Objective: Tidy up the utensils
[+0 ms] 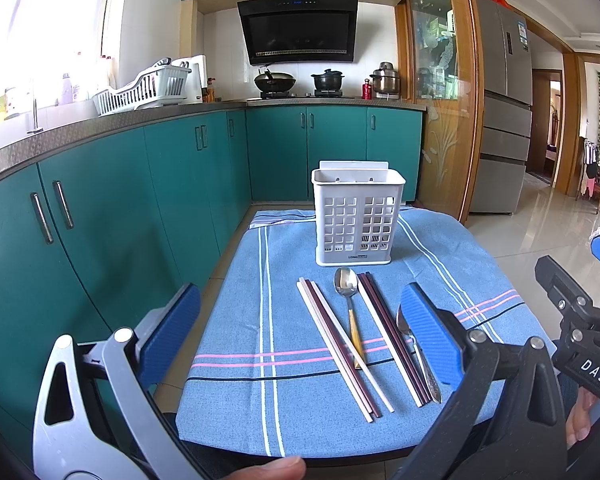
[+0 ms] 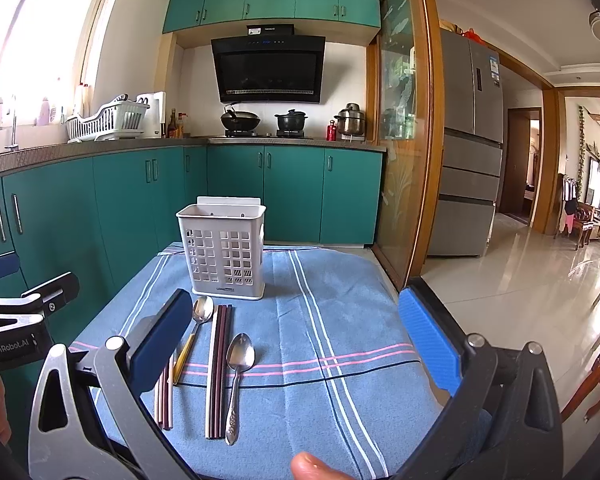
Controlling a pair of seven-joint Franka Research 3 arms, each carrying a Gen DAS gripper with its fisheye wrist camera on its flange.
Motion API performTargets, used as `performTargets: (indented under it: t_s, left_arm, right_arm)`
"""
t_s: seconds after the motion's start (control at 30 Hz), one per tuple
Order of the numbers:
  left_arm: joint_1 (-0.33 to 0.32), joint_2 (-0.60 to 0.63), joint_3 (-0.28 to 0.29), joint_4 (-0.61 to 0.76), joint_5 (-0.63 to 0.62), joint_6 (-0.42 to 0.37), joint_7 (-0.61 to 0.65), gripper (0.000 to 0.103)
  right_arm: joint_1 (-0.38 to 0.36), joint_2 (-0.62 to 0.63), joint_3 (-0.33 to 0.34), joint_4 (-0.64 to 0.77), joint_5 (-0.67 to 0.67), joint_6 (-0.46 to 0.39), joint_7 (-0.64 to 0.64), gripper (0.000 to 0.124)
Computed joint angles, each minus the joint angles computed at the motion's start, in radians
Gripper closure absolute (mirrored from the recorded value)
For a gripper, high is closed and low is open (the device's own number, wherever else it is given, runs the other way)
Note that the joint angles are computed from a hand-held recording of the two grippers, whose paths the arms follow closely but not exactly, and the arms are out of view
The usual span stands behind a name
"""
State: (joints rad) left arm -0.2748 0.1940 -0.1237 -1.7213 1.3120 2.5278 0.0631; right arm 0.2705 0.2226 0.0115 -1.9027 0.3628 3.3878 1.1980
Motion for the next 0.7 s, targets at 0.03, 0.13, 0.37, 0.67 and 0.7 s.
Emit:
performTargets:
  t_s: [0.03,0.13,0.37,0.67,0.7]
  left_arm:
    - [0.000,0.000,0.000,0.000,0.001,0.000,-0.001,0.004]
    - [0.000,0.001,0.001,0.001,0.001,0.001,-0.001,0.004]
    - [-0.001,0.000,0.000,0.001,0.001,0.001,0.001,0.004]
    - [-0.002,-0.002,-0.001,0.002,0.000,-0.001,0.001,0.004]
    - [-0.003,-0.003,-0.002,0.001,-0.001,-0.003,0.002,0.004]
  right_arm:
    - [0.006,0.000,-0.006,0.001,0.003,-0.001,-0.002,0.024]
    - [-0.001,-0.001,0.002,-0.001,-0.001,0.003,0.002,0.024]
    - [0.006,0.000,-0.003,-0.003,0.004,0.006,0.000,0.024]
    - [-0.013,-0.003,0.013,-0.007,-0.008,0.008,0.010,0.024]
    - [-0.014,-0.004,0.014,-0.008,-0.008,0.007,0.011,0.024]
